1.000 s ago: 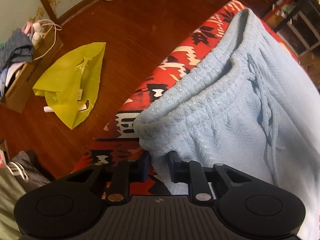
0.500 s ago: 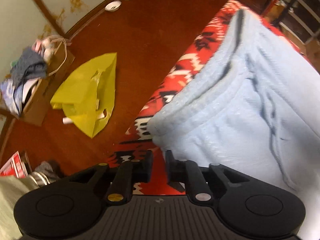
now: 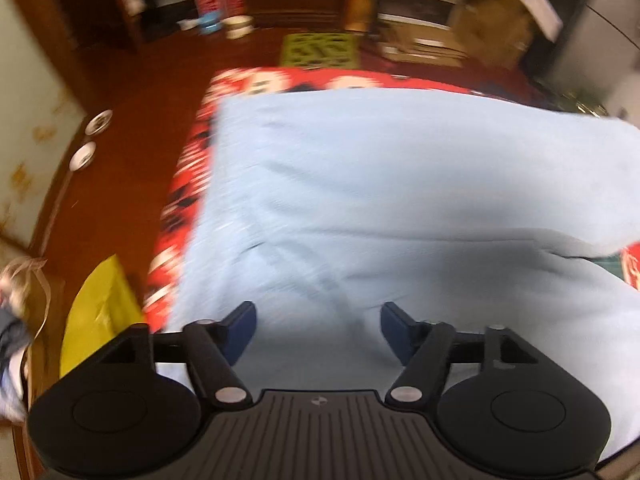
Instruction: Fold clothes
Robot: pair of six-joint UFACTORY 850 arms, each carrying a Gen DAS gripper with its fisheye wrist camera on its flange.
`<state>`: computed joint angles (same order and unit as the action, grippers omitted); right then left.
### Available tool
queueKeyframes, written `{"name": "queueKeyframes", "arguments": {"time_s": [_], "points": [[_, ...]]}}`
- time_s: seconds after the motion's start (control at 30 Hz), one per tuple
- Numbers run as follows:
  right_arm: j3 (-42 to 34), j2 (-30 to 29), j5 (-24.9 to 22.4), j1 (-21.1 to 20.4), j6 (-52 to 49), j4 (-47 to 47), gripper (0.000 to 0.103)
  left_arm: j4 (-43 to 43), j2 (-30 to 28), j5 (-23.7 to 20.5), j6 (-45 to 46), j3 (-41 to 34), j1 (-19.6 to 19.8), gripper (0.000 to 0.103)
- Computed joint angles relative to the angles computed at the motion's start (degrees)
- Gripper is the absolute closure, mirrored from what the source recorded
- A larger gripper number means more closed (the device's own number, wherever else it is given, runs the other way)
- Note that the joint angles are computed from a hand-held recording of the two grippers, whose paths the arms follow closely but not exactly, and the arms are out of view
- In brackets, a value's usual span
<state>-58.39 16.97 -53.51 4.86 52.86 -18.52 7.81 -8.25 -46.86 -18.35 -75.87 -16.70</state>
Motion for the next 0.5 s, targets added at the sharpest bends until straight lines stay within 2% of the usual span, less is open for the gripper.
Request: {"name": "queueKeyframes", "arguments": {"time_s": [0.03,0.1,0.23,0.37,0.5], "points": [[-0.8,-1.7,0.6,0.9,-1.3,1.2,0.008,-0.5,-1.1,-0.1,0.8,-0.8,-0.7,0.025],[-2.5,-5.3,1.8,2.6,-4.3,3.7,0.006,-0.7,-3.2,-0.7,2.5,-2.1,-2.2,0.019],[-5.5,-12.5,2.3,4.1,-13.3,8.0,0.001,4.1,-6.6,-1.7,0.2,-3.6,-5.9,0.019],[-7.4,-17.3,3.6,4.4,-22.0,9.9,0.001,5.3,-9.7,-3.1,1.3,-5.0,-8.7,0.019],[-9.2,-20.9,0.6,3.6,-31.5,12.8,0.001,5.9,-12.5,-6.1,3.5,-6.4,-10.8,0.017]]}}
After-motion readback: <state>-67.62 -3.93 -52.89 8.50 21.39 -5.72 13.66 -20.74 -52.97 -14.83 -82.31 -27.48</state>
